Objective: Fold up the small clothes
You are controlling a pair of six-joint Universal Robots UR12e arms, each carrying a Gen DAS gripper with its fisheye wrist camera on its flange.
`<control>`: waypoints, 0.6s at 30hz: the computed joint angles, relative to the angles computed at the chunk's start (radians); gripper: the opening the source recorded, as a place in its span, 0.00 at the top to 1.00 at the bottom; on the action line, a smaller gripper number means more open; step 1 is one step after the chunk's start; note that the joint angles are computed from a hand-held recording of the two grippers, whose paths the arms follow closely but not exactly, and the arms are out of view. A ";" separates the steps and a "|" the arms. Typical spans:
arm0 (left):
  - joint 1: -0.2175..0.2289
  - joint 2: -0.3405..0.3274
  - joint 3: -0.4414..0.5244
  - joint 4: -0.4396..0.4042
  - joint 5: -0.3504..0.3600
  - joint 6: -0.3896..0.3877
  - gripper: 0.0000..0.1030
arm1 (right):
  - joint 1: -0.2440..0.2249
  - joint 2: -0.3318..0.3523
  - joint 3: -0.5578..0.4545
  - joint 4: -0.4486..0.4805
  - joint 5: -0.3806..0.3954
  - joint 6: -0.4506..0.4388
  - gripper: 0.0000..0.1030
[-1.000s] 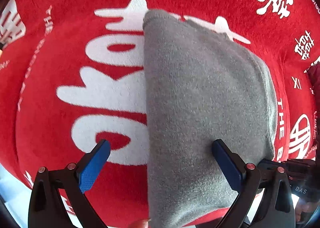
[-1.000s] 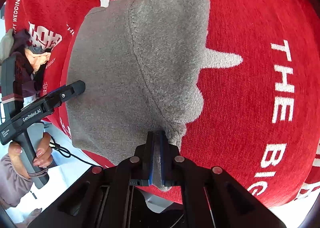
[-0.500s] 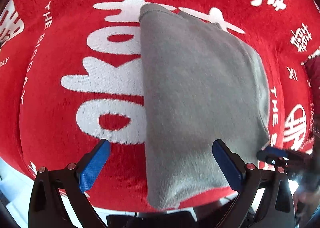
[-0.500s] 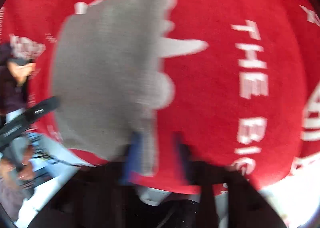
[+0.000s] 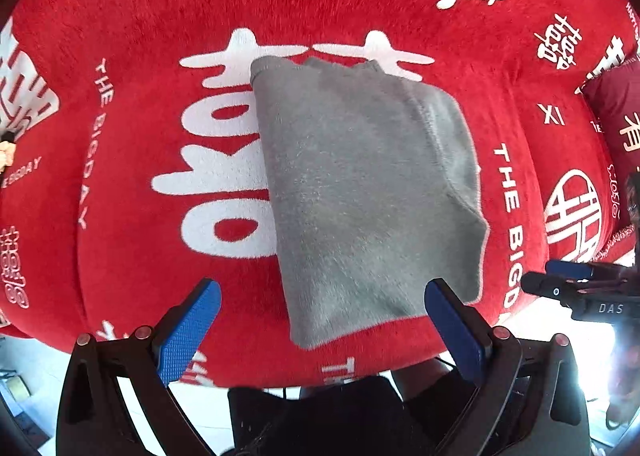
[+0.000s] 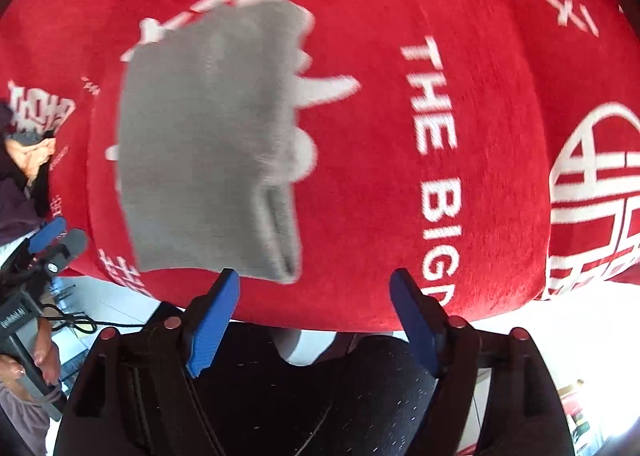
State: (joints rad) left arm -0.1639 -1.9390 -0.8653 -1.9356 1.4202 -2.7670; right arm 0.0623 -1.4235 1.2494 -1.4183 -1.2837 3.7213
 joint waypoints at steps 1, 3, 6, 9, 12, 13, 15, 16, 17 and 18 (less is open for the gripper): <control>-0.001 -0.004 0.016 -0.014 0.004 -0.004 0.01 | 0.005 0.005 -0.017 -0.004 -0.011 -0.003 0.18; -0.003 -0.010 0.045 -0.042 0.025 -0.017 0.01 | 0.024 0.029 -0.074 -0.001 -0.054 -0.007 0.18; -0.004 -0.017 0.076 -0.074 0.043 -0.033 0.01 | 0.043 0.056 -0.140 -0.011 -0.098 0.004 0.17; 0.000 -0.021 0.098 -0.099 0.043 -0.037 0.01 | 0.066 0.083 -0.195 -0.012 -0.132 0.030 0.13; 0.002 -0.025 0.113 -0.106 0.057 -0.033 0.01 | 0.075 0.111 -0.247 0.004 -0.148 0.044 0.00; 0.003 -0.028 0.121 -0.111 0.058 -0.033 0.01 | 0.079 0.116 -0.255 0.008 -0.152 0.047 0.00; 0.005 -0.032 0.131 -0.112 0.066 -0.041 0.01 | 0.083 0.129 -0.281 0.025 -0.153 0.039 0.00; 0.006 -0.034 0.134 -0.112 0.068 -0.043 0.01 | 0.083 0.135 -0.293 0.035 -0.148 0.035 0.00; 0.008 -0.037 0.142 -0.115 0.069 -0.049 0.01 | 0.084 0.140 -0.304 0.046 -0.145 0.032 0.00; 0.009 -0.039 0.146 -0.115 0.070 -0.053 0.01 | 0.087 0.148 -0.321 0.067 -0.149 0.031 0.00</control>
State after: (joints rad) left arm -0.1550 -1.9777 -0.7197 -2.0509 1.4901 -2.8202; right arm 0.1497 -1.2754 0.9280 -1.3512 -1.4330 3.7523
